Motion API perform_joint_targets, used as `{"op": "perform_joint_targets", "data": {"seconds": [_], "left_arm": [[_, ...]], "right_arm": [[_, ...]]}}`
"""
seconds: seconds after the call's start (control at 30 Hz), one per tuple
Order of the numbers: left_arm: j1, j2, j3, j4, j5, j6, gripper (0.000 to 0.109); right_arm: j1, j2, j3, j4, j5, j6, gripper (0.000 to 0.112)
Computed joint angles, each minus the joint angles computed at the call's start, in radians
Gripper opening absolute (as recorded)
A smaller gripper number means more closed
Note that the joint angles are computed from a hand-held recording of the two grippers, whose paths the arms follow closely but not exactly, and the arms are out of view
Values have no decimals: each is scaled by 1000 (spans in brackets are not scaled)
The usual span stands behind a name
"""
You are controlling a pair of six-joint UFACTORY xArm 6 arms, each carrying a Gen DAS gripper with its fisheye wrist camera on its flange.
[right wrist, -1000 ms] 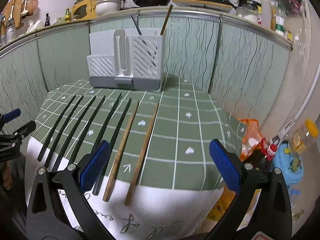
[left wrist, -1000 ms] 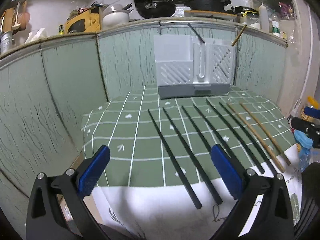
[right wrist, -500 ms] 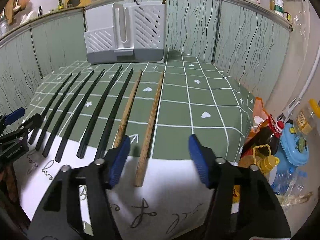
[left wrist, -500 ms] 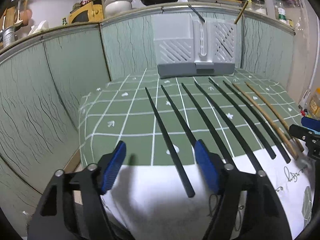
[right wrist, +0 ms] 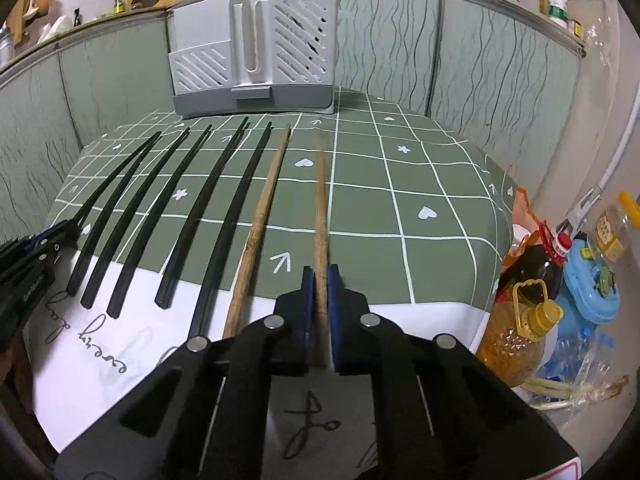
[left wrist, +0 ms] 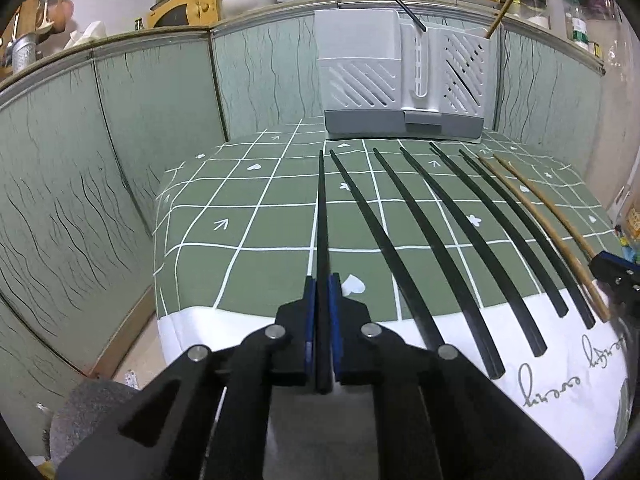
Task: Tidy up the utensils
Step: 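Carry the black and wooden chopsticks up and release them into the holder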
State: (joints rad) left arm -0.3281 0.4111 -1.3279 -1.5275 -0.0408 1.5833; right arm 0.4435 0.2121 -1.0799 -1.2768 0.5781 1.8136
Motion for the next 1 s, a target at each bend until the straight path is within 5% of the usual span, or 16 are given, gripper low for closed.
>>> {"op": "perform_joint_targets", "data": {"seconds": [0.5,1.0], "left_arm": [[80,-69,62,419,133,-408,6],[155,-130,-13,476,323,-416,6]], "right_arm": [[-27,-85,45,14,-45,-6,7],[-42,-187,32,4,-31,-69,7]]}}
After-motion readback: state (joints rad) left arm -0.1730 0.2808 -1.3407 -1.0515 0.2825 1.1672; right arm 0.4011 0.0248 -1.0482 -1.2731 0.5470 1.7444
